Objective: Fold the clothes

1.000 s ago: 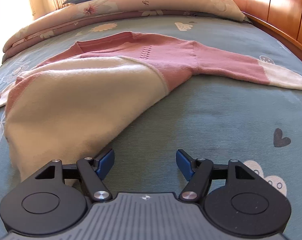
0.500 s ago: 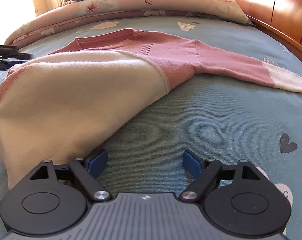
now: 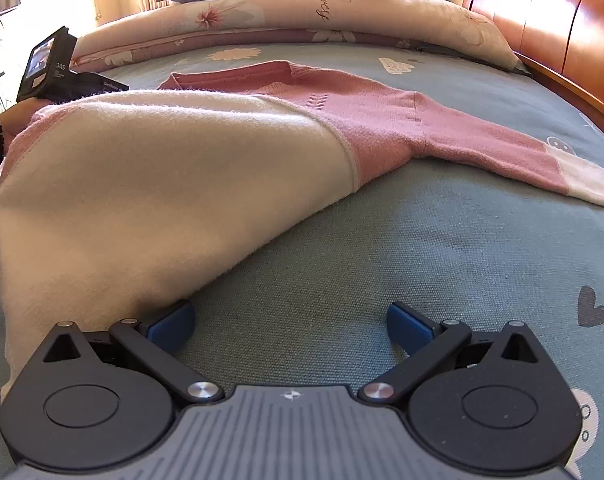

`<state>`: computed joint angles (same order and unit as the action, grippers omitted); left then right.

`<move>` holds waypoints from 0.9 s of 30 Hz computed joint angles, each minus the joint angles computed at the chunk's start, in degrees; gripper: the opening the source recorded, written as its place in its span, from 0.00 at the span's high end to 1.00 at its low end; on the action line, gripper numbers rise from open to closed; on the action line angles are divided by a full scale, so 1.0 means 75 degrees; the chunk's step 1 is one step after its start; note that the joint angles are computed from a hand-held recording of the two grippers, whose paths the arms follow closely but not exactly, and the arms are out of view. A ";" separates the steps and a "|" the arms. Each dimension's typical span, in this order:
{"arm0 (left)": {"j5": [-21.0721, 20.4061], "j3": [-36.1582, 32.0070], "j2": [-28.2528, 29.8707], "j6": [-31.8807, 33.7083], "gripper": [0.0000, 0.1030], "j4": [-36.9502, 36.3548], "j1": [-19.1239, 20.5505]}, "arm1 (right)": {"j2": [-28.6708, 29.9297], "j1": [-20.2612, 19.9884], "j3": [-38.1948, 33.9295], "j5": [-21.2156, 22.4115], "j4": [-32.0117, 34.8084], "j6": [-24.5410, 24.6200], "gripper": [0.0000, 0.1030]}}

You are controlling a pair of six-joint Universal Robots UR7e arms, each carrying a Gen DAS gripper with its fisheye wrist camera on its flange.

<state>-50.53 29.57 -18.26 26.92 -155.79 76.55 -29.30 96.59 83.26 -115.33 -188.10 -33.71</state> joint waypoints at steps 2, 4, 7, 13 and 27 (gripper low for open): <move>0.0052 0.0784 -0.0399 0.0289 0.49 -0.0427 -0.0080 | -0.0008 0.0006 0.0012 -0.0017 -0.0002 -0.0030 0.00; 0.0154 0.1689 -0.0904 0.0533 0.49 -0.0801 -0.0213 | -0.0023 0.0035 -0.0008 -0.0092 0.0087 0.0076 0.00; -0.0093 0.3185 -0.1894 0.0230 0.47 -0.0801 -0.0408 | -0.0112 0.0100 0.0003 -0.0212 0.0341 0.0491 0.00; -0.0428 0.5805 -0.3482 0.0062 0.39 -0.1092 -0.0919 | -0.0557 0.0252 0.0607 0.0024 0.0280 0.1009 0.00; -0.0911 0.9884 -0.4974 0.2125 0.23 -0.2712 -0.2613 | -0.1603 0.0486 0.2255 -0.0125 -0.0617 0.1182 0.00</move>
